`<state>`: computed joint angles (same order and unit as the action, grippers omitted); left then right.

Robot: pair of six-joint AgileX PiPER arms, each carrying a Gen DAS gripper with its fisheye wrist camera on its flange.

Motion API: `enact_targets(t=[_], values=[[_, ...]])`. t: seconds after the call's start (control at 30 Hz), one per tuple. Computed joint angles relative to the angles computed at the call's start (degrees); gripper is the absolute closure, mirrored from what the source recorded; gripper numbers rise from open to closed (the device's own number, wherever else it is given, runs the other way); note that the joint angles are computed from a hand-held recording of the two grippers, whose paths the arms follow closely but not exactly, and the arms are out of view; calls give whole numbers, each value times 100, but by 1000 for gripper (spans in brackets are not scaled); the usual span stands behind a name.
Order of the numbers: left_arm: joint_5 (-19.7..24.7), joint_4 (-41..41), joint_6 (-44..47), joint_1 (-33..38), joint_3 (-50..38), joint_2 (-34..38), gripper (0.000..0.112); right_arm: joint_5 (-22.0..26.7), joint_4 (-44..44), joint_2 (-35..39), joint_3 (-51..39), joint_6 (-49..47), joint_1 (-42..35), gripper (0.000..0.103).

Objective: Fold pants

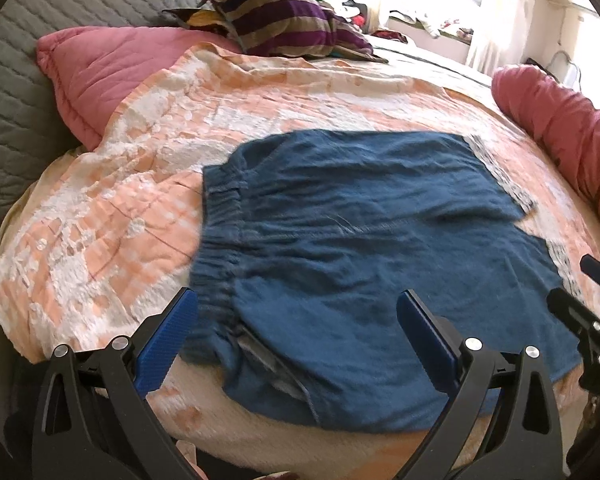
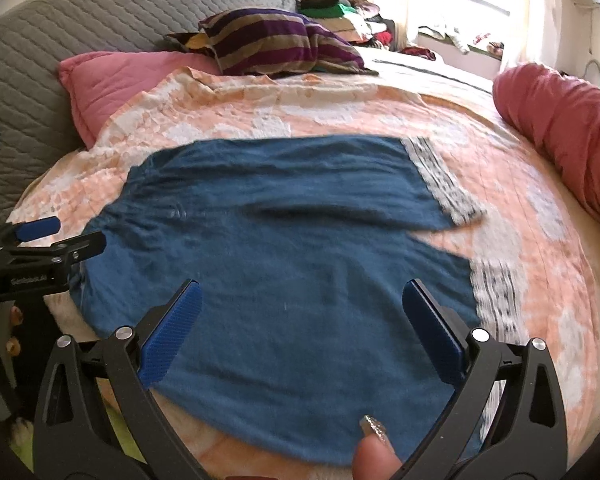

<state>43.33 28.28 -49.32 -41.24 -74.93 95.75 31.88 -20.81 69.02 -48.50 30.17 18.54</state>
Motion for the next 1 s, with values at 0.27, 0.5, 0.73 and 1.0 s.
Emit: enact_targets(t=[0.27,0.5,0.73,1.0], values=[[-93,-584,813,790,-472,344,13,19,1615,1121,-1125,-2050,-699,8],[83,-970,1470,1354,-1260,877,14,48,1948,1868,-1984,-2826,-883,8],[291,-1305,2026,1806,-2064,1444,14,388,2827,2734,-3134,-3956,-1030,8],[699,-1893,2726,2168,-3151,2202,14,962,2739,4020,-4774,-4464,-1004,8]])
